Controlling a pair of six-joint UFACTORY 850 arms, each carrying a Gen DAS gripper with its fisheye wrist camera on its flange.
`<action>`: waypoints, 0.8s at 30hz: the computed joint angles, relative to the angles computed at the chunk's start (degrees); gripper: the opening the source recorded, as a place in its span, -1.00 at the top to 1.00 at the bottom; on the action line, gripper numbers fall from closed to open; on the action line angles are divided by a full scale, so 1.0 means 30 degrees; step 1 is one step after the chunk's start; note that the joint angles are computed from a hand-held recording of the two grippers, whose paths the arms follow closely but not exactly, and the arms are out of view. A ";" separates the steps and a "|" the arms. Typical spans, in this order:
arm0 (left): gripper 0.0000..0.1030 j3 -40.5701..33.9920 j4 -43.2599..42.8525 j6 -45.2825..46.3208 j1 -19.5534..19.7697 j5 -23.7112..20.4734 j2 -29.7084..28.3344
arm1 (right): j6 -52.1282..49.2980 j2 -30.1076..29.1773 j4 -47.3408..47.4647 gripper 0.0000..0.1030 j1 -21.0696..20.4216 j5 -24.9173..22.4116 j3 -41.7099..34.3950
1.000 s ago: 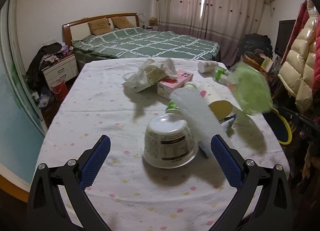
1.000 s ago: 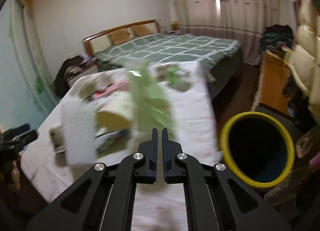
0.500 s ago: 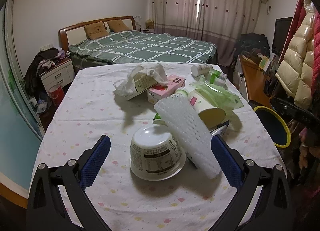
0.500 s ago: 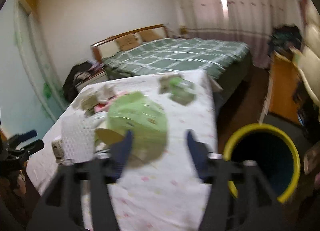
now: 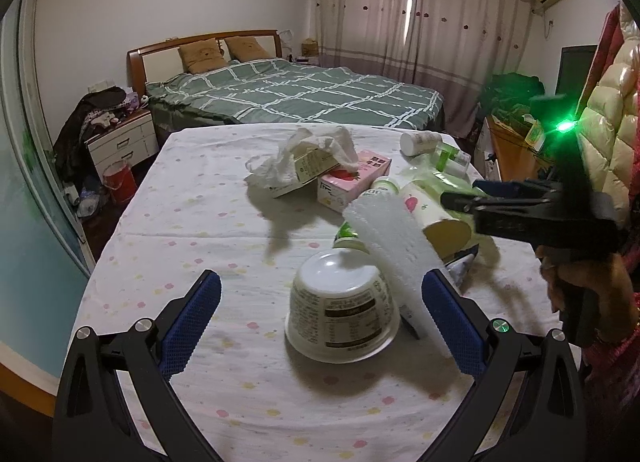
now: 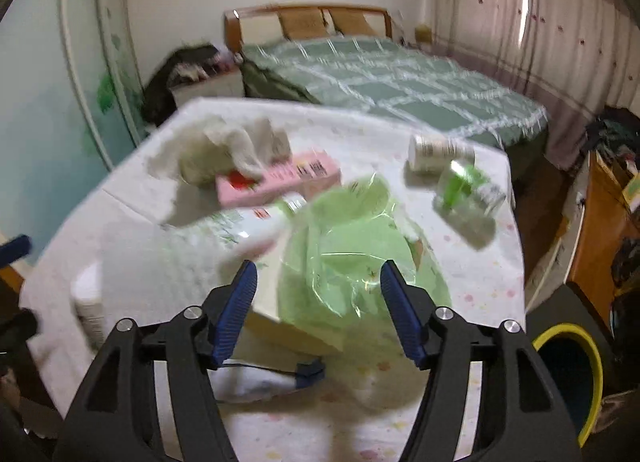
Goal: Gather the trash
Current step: 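Carry the green bag over the yellow bin and open the right gripper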
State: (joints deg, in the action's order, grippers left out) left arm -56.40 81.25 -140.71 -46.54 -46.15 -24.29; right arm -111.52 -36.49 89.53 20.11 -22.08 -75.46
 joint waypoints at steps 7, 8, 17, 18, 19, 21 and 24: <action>-0.93 0.0131 0.0098 -0.0087 0.0392 0.0948 -0.0127 | 0.0327 0.0281 0.0792 0.77 -0.0828 -0.1654 0.0316; -0.93 0.0071 0.0182 -0.0090 0.0420 0.1033 -0.0190 | -0.0322 0.0580 0.1506 0.80 -0.0958 -0.1918 0.0615; -0.93 -0.0744 0.0206 0.0776 0.0128 0.0712 -0.0561 | -0.3582 0.3092 0.4887 0.81 -0.2788 -0.3582 0.2960; -0.93 -0.0832 0.0207 0.0880 0.0110 0.0685 -0.0606 | -0.3741 0.3218 0.5058 0.81 -0.3036 -0.3536 0.3113; -0.93 -0.1000 0.0208 0.1059 0.0103 0.0683 -0.0696 | -0.3876 0.3283 0.5256 0.81 -0.3363 -0.3317 0.3210; -0.93 -0.1192 0.0241 0.1194 0.0058 0.0758 -0.0791 | -0.4094 0.3192 0.5635 0.81 -0.3840 -0.2788 0.3205; -0.93 -0.1598 0.0275 0.1506 0.0076 0.1025 -0.1055 | -0.4039 0.2617 0.6028 0.81 -0.4638 -0.1677 0.2854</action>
State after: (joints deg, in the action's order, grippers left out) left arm -61.19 82.08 -136.19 -46.31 -43.08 -27.46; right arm -123.64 -28.64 107.61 6.20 -27.11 -66.90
